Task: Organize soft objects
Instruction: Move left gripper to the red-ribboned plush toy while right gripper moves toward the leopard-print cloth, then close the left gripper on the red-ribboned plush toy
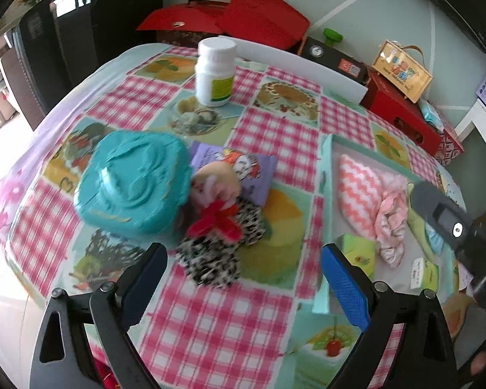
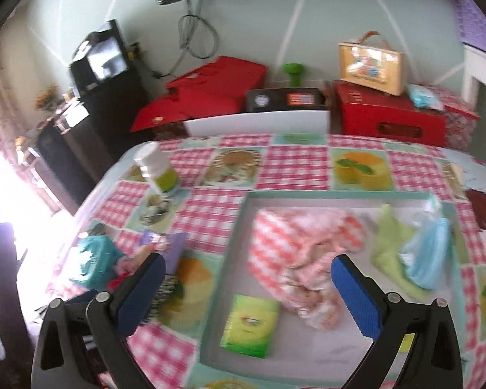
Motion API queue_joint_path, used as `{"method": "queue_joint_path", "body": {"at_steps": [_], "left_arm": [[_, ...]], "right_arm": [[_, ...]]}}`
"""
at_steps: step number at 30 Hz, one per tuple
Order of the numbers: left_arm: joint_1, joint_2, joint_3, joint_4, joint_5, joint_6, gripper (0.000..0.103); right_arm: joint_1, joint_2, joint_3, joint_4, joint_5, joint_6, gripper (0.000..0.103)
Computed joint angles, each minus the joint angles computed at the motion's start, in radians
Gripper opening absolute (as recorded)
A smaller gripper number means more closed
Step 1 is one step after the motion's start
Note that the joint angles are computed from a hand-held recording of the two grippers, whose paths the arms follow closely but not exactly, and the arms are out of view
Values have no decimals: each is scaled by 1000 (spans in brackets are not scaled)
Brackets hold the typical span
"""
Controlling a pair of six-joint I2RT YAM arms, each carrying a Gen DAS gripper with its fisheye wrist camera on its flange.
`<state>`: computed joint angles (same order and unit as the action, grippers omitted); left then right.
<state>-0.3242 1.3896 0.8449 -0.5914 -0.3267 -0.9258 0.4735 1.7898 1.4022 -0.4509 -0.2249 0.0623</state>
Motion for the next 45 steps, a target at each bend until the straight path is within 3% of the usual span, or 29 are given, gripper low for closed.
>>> {"method": "queue_joint_path", "body": {"at_steps": [7, 15, 20, 23, 26, 34, 45], "left_arm": [[50, -83, -88, -7, 14, -38, 90], [92, -116, -137, 33, 59, -56, 89], [115, -144, -156, 42, 66, -61, 89], [114, -139, -153, 49, 67, -51, 89], [106, -132, -146, 71, 81, -24, 67], [113, -101, -125, 105, 94, -15, 66], [108, -55, -95, 131, 103, -32, 56]], "right_arm": [[36, 44, 25, 8, -83, -3, 102], [65, 120, 82, -27, -178, -3, 87], [90, 162, 112, -56, -162, -20, 78], [83, 171, 115, -62, -157, -11, 78], [76, 176, 114, -65, -151, -6, 78], [58, 156, 98, -62, -147, 2, 78], [39, 138, 87, -58, -150, 6, 78]]}}
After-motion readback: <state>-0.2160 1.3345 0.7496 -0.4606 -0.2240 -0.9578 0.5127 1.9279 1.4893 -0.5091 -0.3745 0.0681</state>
